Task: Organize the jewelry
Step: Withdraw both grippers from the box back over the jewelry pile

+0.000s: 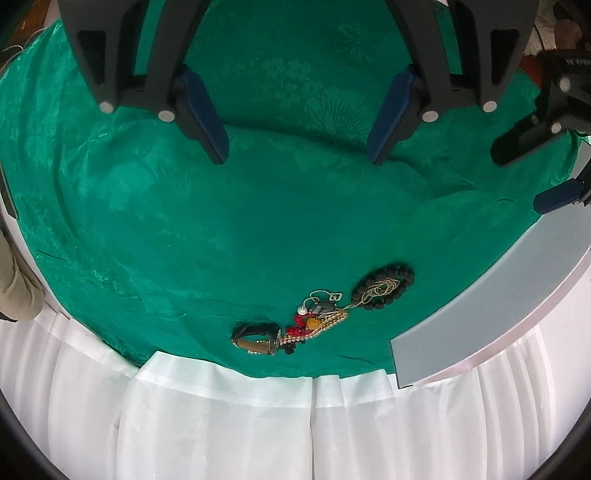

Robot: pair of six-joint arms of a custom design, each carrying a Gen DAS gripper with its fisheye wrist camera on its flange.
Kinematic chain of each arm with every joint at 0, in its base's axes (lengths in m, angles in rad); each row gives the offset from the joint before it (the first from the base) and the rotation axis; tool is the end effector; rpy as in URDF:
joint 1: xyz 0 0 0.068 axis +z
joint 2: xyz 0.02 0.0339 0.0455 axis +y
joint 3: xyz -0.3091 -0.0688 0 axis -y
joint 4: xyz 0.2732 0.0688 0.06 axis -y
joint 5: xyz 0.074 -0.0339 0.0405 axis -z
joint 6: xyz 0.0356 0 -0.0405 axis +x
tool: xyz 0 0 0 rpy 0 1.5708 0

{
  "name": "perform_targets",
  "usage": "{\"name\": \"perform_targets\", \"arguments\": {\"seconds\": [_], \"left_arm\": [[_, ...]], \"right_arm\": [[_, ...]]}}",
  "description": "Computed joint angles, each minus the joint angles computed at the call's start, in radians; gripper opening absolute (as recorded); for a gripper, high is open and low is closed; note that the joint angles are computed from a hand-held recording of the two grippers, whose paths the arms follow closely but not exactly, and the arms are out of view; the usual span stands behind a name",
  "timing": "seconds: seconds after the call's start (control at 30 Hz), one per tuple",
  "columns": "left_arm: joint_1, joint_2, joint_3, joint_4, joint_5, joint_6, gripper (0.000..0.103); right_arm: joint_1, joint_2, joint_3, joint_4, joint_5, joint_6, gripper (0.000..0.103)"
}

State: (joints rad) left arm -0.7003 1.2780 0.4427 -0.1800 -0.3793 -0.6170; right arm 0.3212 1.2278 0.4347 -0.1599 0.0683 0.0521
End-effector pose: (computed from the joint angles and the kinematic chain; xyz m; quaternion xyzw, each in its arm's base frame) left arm 0.1729 -0.1285 0.1562 -0.0123 0.9458 -0.0214 0.3239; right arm 0.2037 0.0652 0.1628 -0.1174 0.9449 0.0244 0.3046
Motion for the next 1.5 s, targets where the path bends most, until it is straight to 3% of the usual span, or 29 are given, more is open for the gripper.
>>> {"name": "perform_targets", "arguments": {"seconds": [0.53, 0.73, 0.87, 1.07, 1.33, 1.4, 1.5], "left_arm": [[0.074, 0.060, 0.047, 0.004, 0.020, -0.001, 0.101], [0.175, 0.040, 0.019, 0.083, 0.175, 0.025, 0.101], [0.237, 0.109, 0.082, 0.083, 0.236, 0.090, 0.101], [0.287, 0.265, 0.220, 0.118, 0.239, 0.205, 0.101], [0.319, 0.412, 0.335, 0.149, 0.230, 0.259, 0.100], [0.313, 0.445, 0.356, 0.147, 0.210, 0.285, 0.097], [0.321, 0.477, 0.378, 0.146, 0.246, 0.313, 0.079]], "right_arm": [[-0.119, -0.019, -0.041, 0.088, -0.063, -0.043, 0.079], [-0.178, 0.002, -0.042, 0.113, -0.122, -0.049, 0.079], [-0.201, 0.035, -0.038, 0.129, -0.148, -0.055, 0.079], [-0.220, 0.058, -0.041, 0.140, -0.174, -0.060, 0.079], [-0.264, 0.024, -0.040, 0.120, -0.223, -0.085, 0.079], [-0.281, 0.028, -0.041, 0.122, -0.234, -0.085, 0.079], [-0.292, 0.046, -0.032, 0.118, -0.261, -0.083, 0.079]]}}
